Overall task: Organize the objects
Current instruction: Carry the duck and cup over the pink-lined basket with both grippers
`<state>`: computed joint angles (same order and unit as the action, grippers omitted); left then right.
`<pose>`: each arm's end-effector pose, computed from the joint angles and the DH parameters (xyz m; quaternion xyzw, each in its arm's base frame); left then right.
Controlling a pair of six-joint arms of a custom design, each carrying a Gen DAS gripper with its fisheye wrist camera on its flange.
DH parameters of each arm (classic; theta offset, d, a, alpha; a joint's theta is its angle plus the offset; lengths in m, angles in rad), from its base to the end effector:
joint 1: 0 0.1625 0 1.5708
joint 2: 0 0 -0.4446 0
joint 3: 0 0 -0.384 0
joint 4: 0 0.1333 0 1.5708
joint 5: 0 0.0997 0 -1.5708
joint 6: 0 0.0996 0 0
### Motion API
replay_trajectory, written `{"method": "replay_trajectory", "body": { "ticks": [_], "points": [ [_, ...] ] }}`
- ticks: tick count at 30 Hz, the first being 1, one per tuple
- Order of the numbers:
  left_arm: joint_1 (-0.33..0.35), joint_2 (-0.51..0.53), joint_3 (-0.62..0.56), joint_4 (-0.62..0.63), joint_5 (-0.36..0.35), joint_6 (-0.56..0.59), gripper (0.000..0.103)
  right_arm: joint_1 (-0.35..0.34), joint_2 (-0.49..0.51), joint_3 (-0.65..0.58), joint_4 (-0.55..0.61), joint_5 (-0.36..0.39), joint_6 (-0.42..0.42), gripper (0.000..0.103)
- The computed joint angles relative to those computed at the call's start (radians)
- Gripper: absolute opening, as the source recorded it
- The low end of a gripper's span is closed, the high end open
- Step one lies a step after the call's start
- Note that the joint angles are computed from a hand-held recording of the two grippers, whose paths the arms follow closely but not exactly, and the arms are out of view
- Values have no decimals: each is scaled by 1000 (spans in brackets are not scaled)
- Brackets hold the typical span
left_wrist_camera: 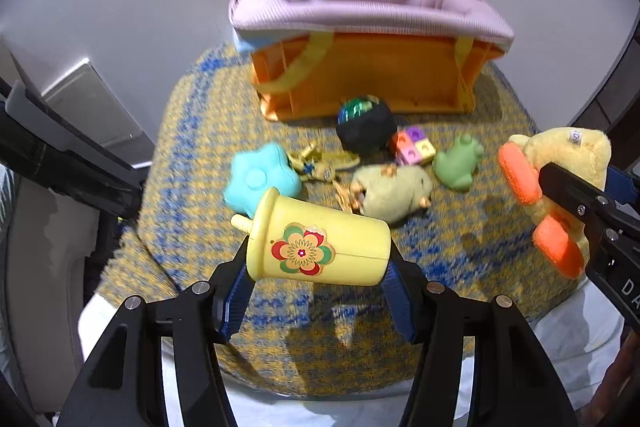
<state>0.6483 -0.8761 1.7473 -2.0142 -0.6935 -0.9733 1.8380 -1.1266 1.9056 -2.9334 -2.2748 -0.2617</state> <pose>-0.3485 -0.5273 0.1110 0.0677 0.8867 -0.2250 0.3982 0.2220 -0.5503 0.2858 0.1392 -0.8937 0.2709 0.3295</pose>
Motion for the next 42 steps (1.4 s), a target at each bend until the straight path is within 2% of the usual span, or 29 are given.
{"method": "replay_trajectory", "body": {
  "ticks": [21, 30, 42],
  "points": [
    [-11, 9, -146, -34, 147, 126, 58, 39, 41, -163, -56, 26, -94, 47],
    [16, 35, -217, -94, 194, 203, 58, 29, 85, -273, -28, 70, -84, 48],
    [58, 118, -357, -184, 233, 349, 58, 1, 155, -416, 0, 115, -65, 48]
  ]
}}
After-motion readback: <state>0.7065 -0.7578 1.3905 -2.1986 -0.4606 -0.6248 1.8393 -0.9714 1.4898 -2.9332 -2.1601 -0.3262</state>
